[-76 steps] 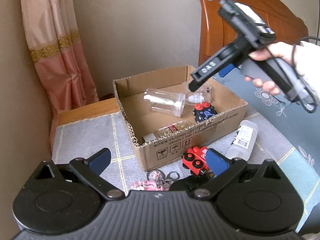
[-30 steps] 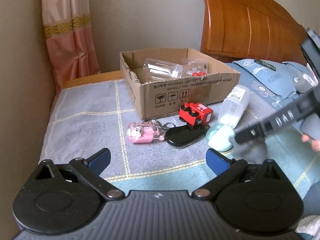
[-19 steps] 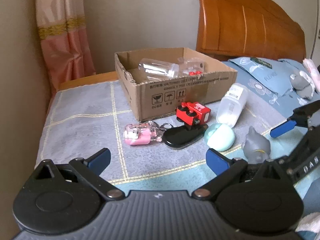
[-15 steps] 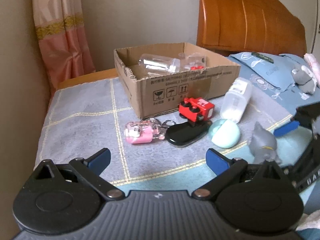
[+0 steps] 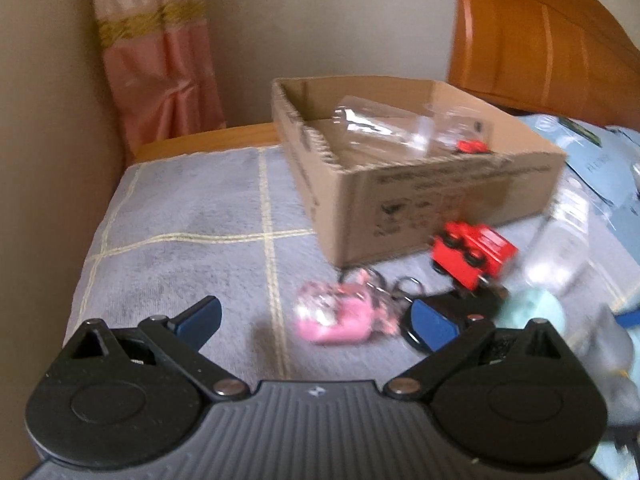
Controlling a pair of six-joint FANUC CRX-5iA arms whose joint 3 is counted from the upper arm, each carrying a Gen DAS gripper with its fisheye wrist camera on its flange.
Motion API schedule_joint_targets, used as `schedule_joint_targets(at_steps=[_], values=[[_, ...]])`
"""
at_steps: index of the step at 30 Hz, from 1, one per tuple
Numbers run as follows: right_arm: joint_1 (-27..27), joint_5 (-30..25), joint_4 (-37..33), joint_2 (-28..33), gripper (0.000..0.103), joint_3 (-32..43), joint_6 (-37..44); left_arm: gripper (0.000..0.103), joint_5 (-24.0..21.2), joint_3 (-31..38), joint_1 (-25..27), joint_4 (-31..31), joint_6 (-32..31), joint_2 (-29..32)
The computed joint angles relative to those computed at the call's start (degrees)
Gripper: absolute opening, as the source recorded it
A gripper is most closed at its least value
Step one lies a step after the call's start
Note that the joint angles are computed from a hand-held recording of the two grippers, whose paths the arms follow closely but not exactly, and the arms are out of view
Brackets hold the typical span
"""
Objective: Organize rigid objects
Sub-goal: 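Move the right tool to the grey dog figure while the left tool approaches the pink keychain, then close the left gripper on the pink keychain while the right gripper grasps the grey dog figure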
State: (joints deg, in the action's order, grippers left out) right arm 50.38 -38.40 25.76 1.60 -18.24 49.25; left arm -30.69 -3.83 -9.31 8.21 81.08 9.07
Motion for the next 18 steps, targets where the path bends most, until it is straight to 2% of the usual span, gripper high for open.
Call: schedule_joint_targets(at_steps=[2, 5, 8, 12, 14, 18], values=[[-0.02, 1.15, 1.07, -0.37, 0.103, -1.03, -0.94, 0.101, 0.11, 0.53, 0.24, 0.19, 0.53, 0.83], [0.0, 1.63, 1.68, -0.51, 0.103, -1.5, -1.61, 0.101, -1.17, 2.42, -0.11, -3.95, 4.08, 1.79], [-0.03, 1.86, 1.89, -0.54, 0.103, -1.65, -1.8, 0.101, -0.22, 0.91, 0.65, -1.67, 1.34, 1.26], [0.0, 2.58, 2.82, -0.93, 0.103, -2.51, -2.75, 0.101, -1.47, 1.23, 0.87, -4.89, 2.13, 0.83], [0.08, 3.35, 4.07, -1.19, 0.103, -3.4, -4.05, 0.101, -1.77, 0.65, 1.2, -4.07, 1.06, 0.69], [-0.05, 4.71, 5.3, -1.54, 0.103, -4.46, -4.97, 0.101, 0.39, -0.95, 1.78, -1.42, -1.94, 0.43]])
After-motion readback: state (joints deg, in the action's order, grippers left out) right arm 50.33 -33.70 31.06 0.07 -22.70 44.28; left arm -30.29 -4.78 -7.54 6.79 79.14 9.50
